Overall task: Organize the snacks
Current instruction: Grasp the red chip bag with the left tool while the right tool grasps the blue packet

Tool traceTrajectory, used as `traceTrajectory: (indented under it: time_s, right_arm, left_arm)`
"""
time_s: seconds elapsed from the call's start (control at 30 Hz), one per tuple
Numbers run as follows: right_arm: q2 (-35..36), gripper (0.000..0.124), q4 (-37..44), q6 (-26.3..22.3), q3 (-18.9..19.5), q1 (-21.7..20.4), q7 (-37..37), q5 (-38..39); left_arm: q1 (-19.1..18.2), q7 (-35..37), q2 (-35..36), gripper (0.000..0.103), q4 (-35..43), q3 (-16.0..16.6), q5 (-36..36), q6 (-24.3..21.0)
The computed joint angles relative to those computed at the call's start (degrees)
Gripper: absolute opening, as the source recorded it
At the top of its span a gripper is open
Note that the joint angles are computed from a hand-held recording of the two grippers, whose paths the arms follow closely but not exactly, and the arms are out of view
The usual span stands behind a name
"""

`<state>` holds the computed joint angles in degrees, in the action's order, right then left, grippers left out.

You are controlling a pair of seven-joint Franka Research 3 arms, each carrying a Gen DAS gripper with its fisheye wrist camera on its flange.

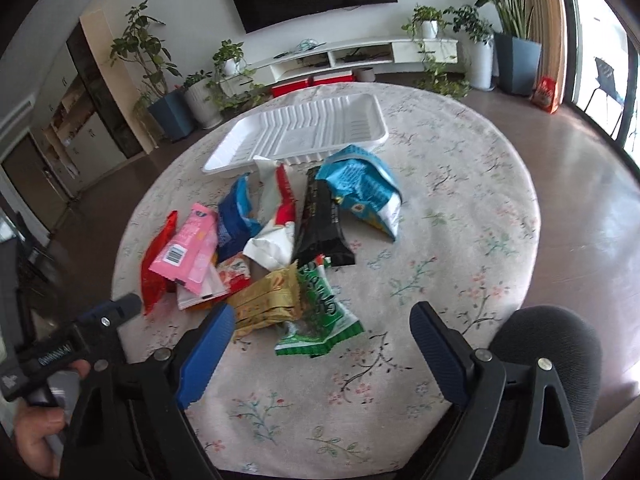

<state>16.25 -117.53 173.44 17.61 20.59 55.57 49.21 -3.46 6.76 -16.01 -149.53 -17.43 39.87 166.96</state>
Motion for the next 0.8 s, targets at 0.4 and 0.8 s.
traceTrajectory:
  time_s: [0.4, 0.8]
  right_arm:
    - [1.5, 0.067, 4.1, -10.1, 3.0, -4.7, -20.2, 28.6]
    - [3.5, 0.067, 6.6, -12.0, -2.6, -0.4, -21.7, 27.6]
  left_arm:
    - [2.1, 3.1, 1.3, 0.103, 4.1, 1.8, -4.2, -0.9]
    - [-1.9, 22.3, 10.6, 0.077, 9.6, 9.1, -20.7, 1.5]
